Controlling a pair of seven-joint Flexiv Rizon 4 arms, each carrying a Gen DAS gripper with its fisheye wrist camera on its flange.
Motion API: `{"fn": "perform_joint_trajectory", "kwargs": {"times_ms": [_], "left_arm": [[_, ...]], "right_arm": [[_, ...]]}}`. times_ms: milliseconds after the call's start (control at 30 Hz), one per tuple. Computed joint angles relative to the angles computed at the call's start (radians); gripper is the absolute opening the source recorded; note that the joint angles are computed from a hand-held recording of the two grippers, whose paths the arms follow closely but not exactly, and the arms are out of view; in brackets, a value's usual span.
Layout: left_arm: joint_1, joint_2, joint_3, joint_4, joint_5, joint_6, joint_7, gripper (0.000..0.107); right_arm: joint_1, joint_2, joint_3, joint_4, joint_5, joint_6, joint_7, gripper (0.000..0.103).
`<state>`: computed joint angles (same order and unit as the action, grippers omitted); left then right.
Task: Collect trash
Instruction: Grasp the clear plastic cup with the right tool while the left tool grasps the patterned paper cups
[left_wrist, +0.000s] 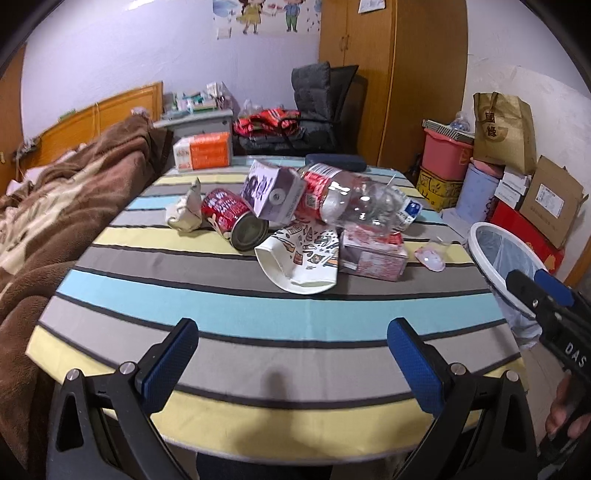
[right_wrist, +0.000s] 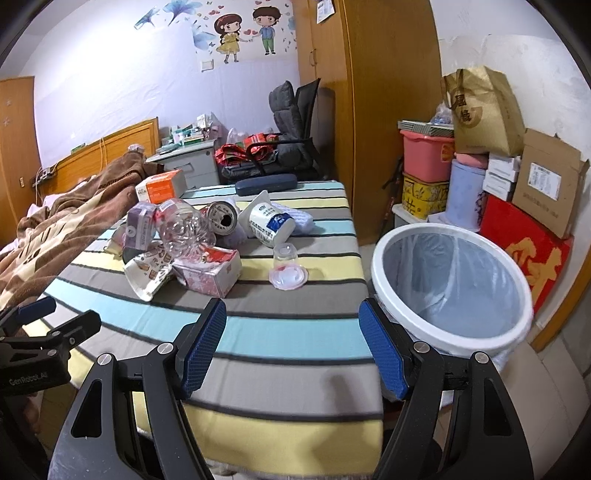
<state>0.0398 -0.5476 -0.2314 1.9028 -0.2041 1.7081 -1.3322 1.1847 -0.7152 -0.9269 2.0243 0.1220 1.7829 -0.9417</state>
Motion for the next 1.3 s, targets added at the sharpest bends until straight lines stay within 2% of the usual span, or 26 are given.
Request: {"fn": "perform_joint_trajectory", "kwargs": {"times_ms": [33,100,200,300,400,533,600,733,800,867,900,1100,1200,1300], "left_arm": [[0.007,-0.006,-0.007,-0.008,-0.005,-0.012,0.0,0.103],[0.085,-0.031,-0.097,-0.022,-0.004,-0.015,0.025,0.103],[0.114,-0.065,-0.13,-0.065,-0.014,-0.029,0.038,0.103],[0.074,-0.096,-0.086,-0.131,-0.029,-0.079,0.052,0.099],[0.086,-0.125,-0.111,-0.168,-0.057,-0.117,0.082,0.097],[0.047,-0.158,-0.069,-0.23,-0.088,-0.164,0.096,0.092],[0.028,-0.177,-0.046,-0.268,-0.107,-0.204,0.099,0.085],[0.002,-0.203,-0.017,-0.316,-0.131,-0.236,0.106,0.084],[0.01,-0.214,-0.034,-0.331,-0.148,-0.251,0.119,0.084],[-0.004,-0.226,-0.02,-0.357,-0.155,-0.273,0.122,0.084],[-0.007,-0.23,-0.02,-0.364,-0.158,-0.28,0.128,0.083],[0.007,-0.253,-0.059,-0.398,-0.203,-0.336,0.184,0.061],[0.024,-0.252,-0.088,-0.393,-0.234,-0.342,0.215,0.042],[0.021,-0.252,-0.087,-0.394,-0.252,-0.341,0.23,0.036]], "right_arm": [[-0.006,-0.005,0.004,-0.01,-0.001,-0.01,0.004,0.076],[-0.043,-0.011,0.029,-0.04,-0.018,-0.03,0.014,0.076],[-0.089,-0.018,0.06,-0.074,-0.05,-0.041,0.031,0.076],[-0.14,-0.014,0.105,-0.105,-0.087,-0.063,0.043,0.076],[-0.178,-0.013,0.136,-0.131,-0.129,-0.08,0.061,0.076],[-0.233,-0.003,0.187,-0.159,-0.185,-0.11,0.083,0.076],[-0.241,-0.009,0.185,-0.167,-0.206,-0.116,0.103,0.075],[-0.293,-0.001,0.234,-0.196,-0.262,-0.151,0.127,0.066],[-0.339,0.007,0.281,-0.214,-0.292,-0.159,0.135,0.066],[-0.383,0.017,0.33,-0.228,-0.318,-0.171,0.147,0.063],[-0.392,0.019,0.338,-0.231,-0.331,-0.173,0.154,0.059],[-0.472,0.033,0.422,-0.249,-0.408,-0.179,0.171,0.046],[-0.514,0.038,0.467,-0.259,-0.434,-0.183,0.172,0.04],[-0.539,0.041,0.493,-0.266,-0.453,-0.186,0.179,0.029]]}}
